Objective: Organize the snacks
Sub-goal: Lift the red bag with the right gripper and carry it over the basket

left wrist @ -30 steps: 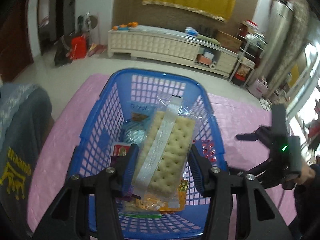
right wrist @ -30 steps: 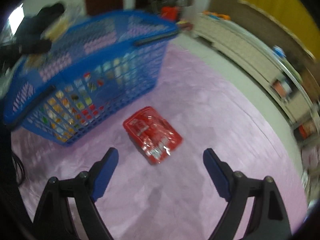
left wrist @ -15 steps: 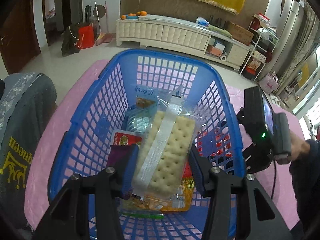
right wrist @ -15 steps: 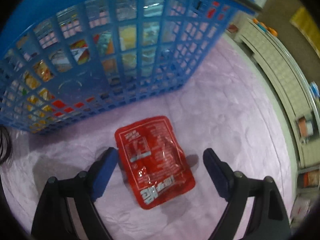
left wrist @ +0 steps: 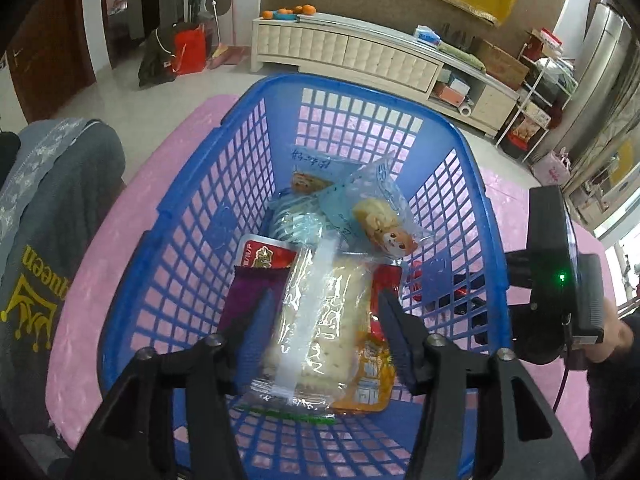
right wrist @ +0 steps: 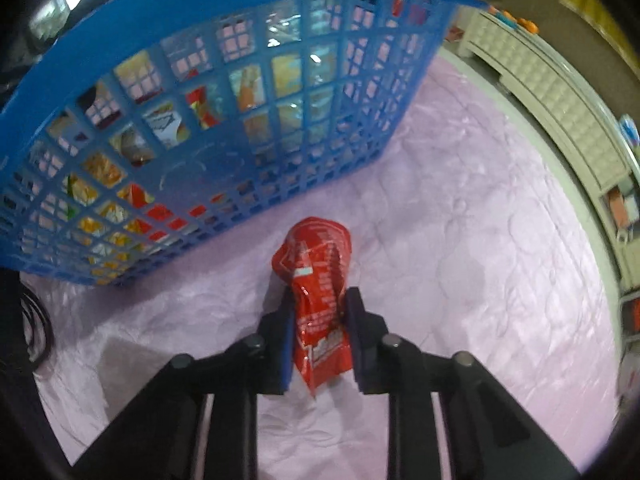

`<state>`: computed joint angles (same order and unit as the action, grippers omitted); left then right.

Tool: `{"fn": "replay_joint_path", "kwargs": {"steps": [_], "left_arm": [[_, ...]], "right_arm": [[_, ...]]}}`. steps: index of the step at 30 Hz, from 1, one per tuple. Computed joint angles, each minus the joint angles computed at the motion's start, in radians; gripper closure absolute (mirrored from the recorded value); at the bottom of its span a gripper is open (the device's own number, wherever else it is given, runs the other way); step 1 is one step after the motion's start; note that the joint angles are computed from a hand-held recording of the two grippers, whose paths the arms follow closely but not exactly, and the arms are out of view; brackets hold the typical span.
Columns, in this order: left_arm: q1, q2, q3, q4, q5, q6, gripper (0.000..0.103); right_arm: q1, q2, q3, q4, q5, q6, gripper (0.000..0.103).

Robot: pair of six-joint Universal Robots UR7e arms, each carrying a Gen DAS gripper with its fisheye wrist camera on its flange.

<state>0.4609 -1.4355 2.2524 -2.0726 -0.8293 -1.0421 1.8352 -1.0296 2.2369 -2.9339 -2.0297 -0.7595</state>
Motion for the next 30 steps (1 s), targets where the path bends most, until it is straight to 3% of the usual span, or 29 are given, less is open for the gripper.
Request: {"fn": "replay_joint_path", "kwargs": {"steps": [9, 16, 19, 20, 27, 30], "left_arm": [[-0.082, -0.058, -0.002, 0.111, 0.02, -0.059, 0.04], [-0.206, -0.163, 0.01, 0.259, 0.037, -0.167, 0.04], [-0.268, -0.193, 0.006, 0.352, 0.06, -0.228, 0.04], [-0.286, -0.208, 0.01, 0.375, 0.067, -0.255, 0.04], [-0.331, -0.284, 0.03, 0.468, 0.065, -0.368, 0.04], [-0.331, -0.323, 0.041, 0.464, 0.07, -0.363, 0.04]], "right_arm": [[0.015, -0.102, 0.076, -0.016, 0.013, 0.139, 0.084], [0.146, -0.214, 0.141, -0.028, -0.046, 0.238, 0.084], [0.216, -0.262, 0.156, -0.02, -0.064, 0.322, 0.084], [0.209, -0.257, 0.143, -0.031, -0.061, 0.316, 0.084], [0.317, -0.265, 0.138, -0.064, -0.046, 0.378, 0.084], [0.345, -0.245, 0.149, -0.117, -0.046, 0.405, 0.084]]}}
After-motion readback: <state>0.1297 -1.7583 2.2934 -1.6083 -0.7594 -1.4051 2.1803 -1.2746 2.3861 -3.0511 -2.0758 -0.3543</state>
